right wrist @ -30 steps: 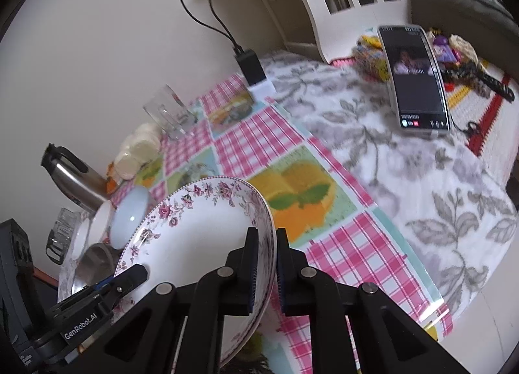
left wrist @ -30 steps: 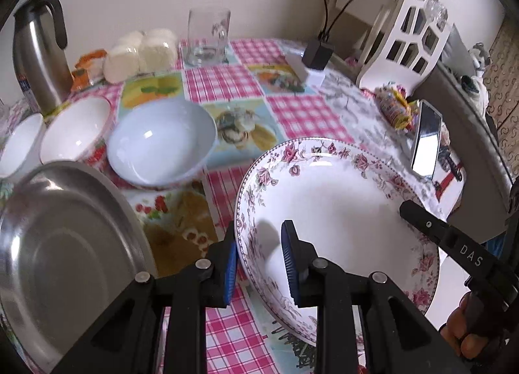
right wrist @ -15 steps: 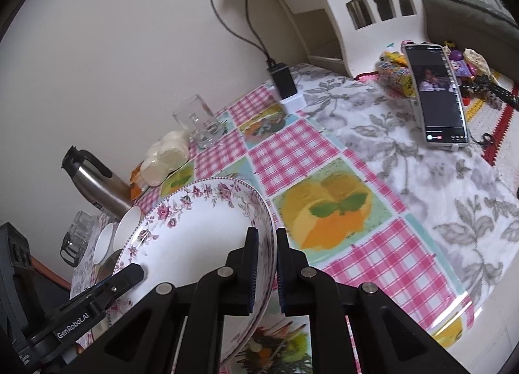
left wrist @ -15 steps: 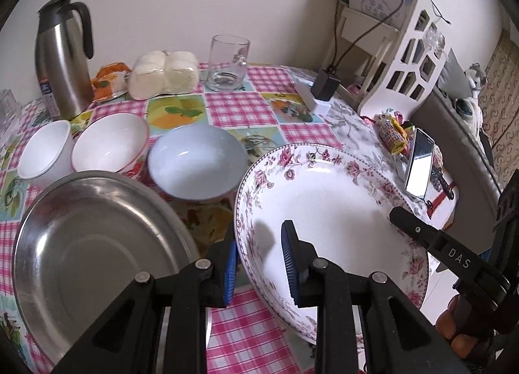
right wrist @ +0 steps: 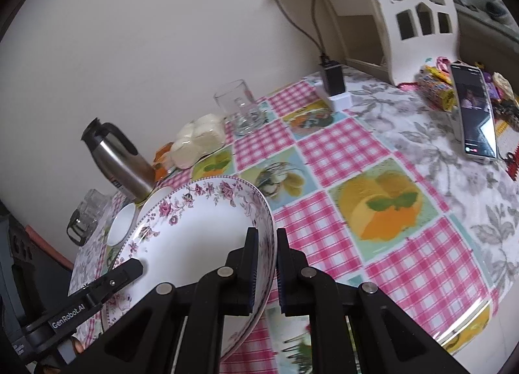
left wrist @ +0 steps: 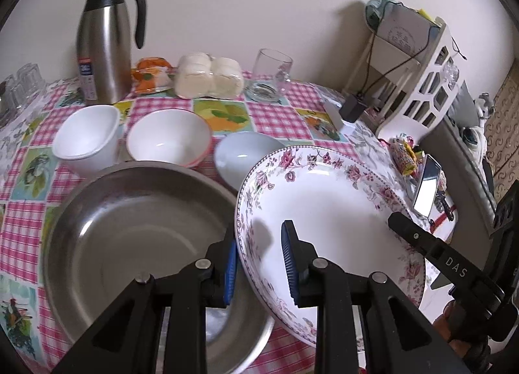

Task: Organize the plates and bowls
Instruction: 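Carry the floral plate with both tools over the steel basin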

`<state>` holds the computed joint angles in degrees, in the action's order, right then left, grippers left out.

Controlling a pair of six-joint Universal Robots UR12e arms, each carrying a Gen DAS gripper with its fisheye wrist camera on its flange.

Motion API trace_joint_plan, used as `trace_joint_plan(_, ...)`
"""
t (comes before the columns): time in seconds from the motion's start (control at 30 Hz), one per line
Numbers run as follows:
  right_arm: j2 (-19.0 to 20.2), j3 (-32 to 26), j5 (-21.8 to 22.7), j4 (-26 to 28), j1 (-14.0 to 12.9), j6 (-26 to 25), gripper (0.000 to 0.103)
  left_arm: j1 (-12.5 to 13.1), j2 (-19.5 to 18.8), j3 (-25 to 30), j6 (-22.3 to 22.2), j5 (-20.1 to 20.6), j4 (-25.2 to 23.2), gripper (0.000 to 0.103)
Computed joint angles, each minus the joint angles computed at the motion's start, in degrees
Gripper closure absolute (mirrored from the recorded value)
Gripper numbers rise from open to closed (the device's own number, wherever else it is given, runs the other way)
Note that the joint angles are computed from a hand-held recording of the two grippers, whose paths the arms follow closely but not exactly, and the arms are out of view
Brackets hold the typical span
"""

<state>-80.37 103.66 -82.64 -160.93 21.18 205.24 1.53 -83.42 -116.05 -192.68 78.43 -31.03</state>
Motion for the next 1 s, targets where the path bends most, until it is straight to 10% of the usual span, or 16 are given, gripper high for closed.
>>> trace_joint_plan(1.0,7.0,-8.0,1.9,7.5,8.4,-4.6,0.092,11.0,4.6,-4.6,-2.2,1.8,-7.7,0.076)
